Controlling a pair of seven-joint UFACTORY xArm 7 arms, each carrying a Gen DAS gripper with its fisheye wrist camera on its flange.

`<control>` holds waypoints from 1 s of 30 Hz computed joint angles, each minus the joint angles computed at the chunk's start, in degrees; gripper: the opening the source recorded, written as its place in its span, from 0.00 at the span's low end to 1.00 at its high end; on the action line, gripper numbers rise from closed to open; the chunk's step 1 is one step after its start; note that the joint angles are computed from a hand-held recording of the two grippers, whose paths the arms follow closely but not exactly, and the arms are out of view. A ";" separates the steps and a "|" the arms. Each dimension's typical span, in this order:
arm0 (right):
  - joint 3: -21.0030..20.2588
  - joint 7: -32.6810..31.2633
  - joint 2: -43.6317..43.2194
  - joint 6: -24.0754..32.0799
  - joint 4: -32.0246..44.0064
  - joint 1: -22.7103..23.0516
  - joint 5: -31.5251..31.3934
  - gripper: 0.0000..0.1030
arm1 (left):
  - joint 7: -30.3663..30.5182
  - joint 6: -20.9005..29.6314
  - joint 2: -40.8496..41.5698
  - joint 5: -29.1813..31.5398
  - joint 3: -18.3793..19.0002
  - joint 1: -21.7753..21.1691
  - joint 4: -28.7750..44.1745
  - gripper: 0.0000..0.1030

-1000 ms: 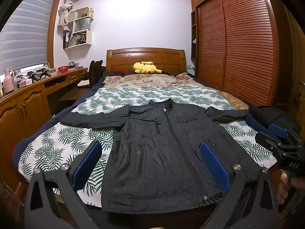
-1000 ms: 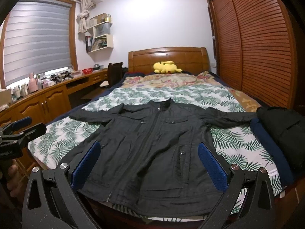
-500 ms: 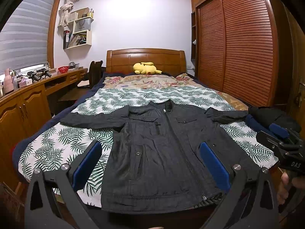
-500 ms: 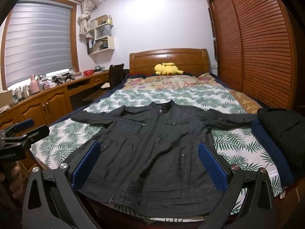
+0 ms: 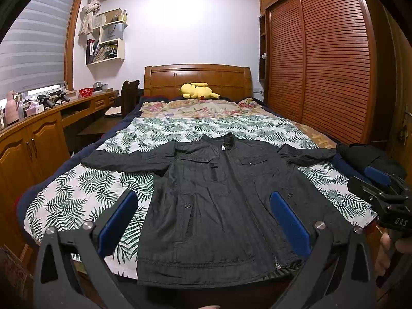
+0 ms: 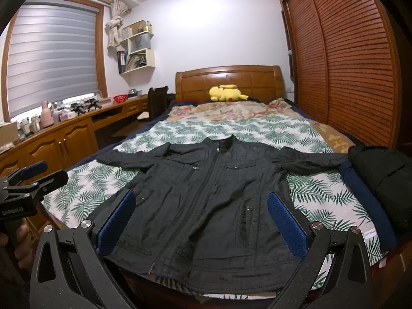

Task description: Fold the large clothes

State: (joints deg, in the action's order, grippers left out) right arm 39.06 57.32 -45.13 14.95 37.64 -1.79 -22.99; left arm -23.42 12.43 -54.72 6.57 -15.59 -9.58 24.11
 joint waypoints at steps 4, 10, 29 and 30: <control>0.44 -0.50 1.60 -0.85 0.35 -0.35 -0.55 1.00 | 0.22 -0.24 1.13 0.39 0.19 0.85 -0.26 1.00; 2.58 -0.44 6.68 -4.26 1.66 -3.54 -2.09 1.00 | 1.68 -1.72 4.51 1.34 1.65 3.46 -0.56 1.00; 28.67 -1.25 22.89 -18.15 11.94 -36.49 -5.85 1.00 | 6.61 -9.23 18.28 1.22 5.29 11.07 0.27 1.00; 30.58 -2.04 23.52 -18.32 12.81 -38.62 -5.57 1.00 | 6.66 -9.60 19.09 1.37 4.91 11.88 0.55 1.00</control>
